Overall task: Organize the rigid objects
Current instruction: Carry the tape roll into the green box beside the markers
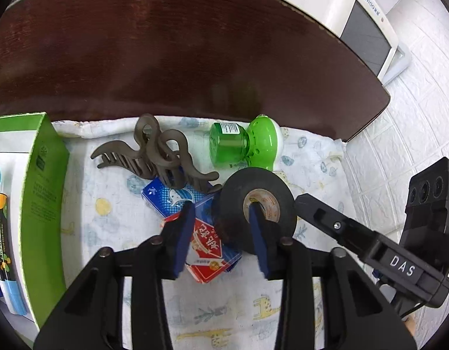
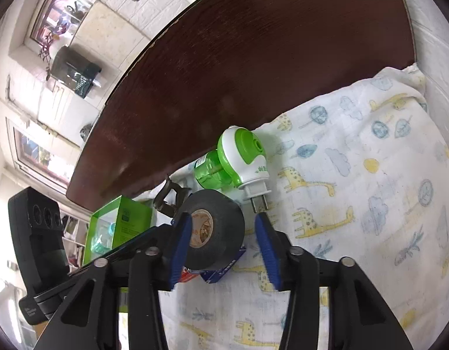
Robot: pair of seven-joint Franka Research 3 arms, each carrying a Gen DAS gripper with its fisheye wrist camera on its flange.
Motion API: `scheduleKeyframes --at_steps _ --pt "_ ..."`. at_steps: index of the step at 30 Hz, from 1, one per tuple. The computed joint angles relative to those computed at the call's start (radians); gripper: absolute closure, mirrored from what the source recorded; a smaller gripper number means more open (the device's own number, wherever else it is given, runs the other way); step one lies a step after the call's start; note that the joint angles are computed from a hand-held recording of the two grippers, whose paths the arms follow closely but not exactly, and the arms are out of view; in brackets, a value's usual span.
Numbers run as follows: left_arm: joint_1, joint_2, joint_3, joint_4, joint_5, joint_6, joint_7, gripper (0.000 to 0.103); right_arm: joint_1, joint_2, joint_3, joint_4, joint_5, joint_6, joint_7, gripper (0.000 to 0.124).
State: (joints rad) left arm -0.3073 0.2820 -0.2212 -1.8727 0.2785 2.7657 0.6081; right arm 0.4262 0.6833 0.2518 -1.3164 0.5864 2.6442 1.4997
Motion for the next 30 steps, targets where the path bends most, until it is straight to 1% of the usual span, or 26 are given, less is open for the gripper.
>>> scheduleKeyframes --at_steps 5,6,7,9,12,15,19,24,30 --pt "0.000 0.030 -0.005 0.028 -0.015 -0.004 0.013 0.072 -0.003 0.034 0.004 0.043 -0.001 -0.054 -0.002 0.086" --pt "-0.004 0.035 -0.002 0.034 -0.008 -0.008 0.012 0.076 -0.002 0.041 0.004 0.052 -0.001 -0.064 0.000 0.086" --pt "-0.006 0.036 -0.001 0.035 -0.005 -0.005 0.012 0.078 -0.005 0.052 0.008 0.064 0.003 -0.080 -0.001 0.086" --pt "-0.013 0.035 0.004 0.036 0.004 -0.010 0.003 0.078 -0.017 0.064 0.023 0.070 0.030 -0.091 -0.009 0.088" --pt "-0.015 0.034 0.001 0.036 0.007 -0.007 0.009 0.078 -0.015 0.045 0.018 0.042 0.040 -0.075 -0.018 0.089" --pt "-0.035 0.018 0.015 0.030 0.051 -0.014 -0.012 0.078 -0.005 0.008 0.009 0.000 0.028 -0.045 -0.036 0.089" --pt "-0.035 -0.020 0.020 -0.008 0.081 0.011 -0.038 0.078 -0.001 -0.032 0.012 -0.039 0.029 -0.011 -0.054 0.089" --pt "-0.033 -0.090 0.031 -0.073 0.137 0.038 -0.093 0.078 0.008 -0.062 0.021 -0.055 0.040 0.000 -0.070 0.089" --pt "-0.016 -0.183 0.035 -0.154 0.249 0.029 -0.197 0.078 0.035 -0.059 0.031 -0.028 0.037 -0.011 -0.083 0.089"
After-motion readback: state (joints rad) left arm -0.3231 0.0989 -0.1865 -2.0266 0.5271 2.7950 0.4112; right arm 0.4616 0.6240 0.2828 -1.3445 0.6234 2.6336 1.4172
